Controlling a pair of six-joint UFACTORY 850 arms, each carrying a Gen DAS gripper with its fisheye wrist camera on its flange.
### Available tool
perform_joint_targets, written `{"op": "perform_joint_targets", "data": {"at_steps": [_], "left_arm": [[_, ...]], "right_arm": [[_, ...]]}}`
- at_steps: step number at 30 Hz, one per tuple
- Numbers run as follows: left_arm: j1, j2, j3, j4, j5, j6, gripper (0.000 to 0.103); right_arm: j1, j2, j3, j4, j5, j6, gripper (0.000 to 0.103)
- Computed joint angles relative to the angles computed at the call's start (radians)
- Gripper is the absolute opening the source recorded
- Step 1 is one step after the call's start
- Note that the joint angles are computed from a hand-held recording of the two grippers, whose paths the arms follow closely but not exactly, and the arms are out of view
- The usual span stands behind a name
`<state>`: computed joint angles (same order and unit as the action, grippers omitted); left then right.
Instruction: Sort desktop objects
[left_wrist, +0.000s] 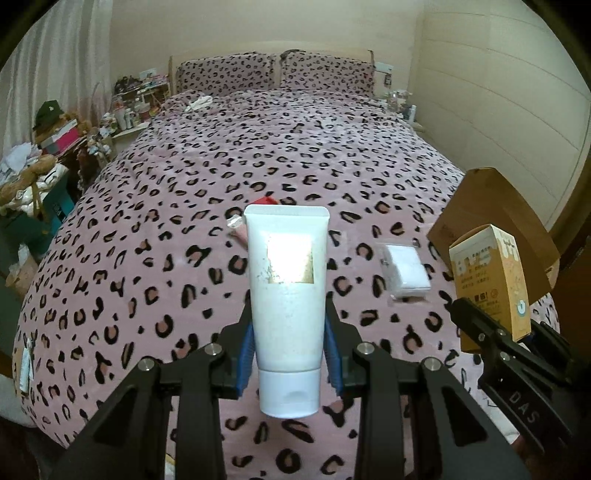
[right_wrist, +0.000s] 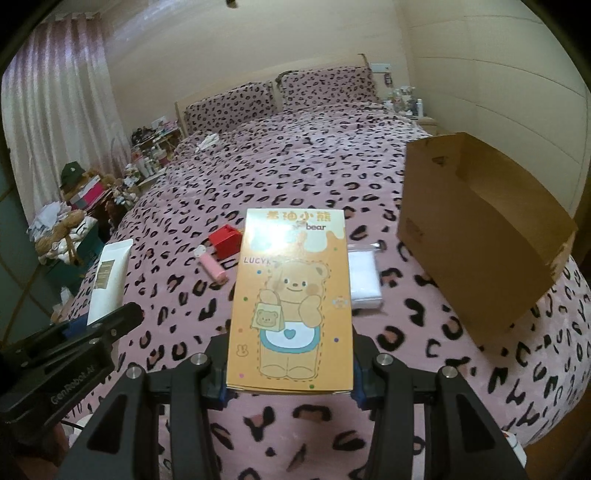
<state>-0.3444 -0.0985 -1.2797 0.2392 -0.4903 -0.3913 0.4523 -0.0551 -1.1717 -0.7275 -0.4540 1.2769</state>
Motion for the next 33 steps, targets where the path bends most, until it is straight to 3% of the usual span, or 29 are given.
{"op": "perform_joint_targets", "data": {"at_steps": [10,33], "left_arm": [[-0.034,-0.018,-0.028,-0.037,-0.007,0.045,0.033],[-0.124,-0.104,-0.126,-0.068,-0.037,0.1,0.033]], "right_arm": [[-0.015,0.048,0.033,-0.045,-0.036,0.05,0.047],[-0.091,0.142,0.131,-0.037,-0.023,0.081,0.047]]}}
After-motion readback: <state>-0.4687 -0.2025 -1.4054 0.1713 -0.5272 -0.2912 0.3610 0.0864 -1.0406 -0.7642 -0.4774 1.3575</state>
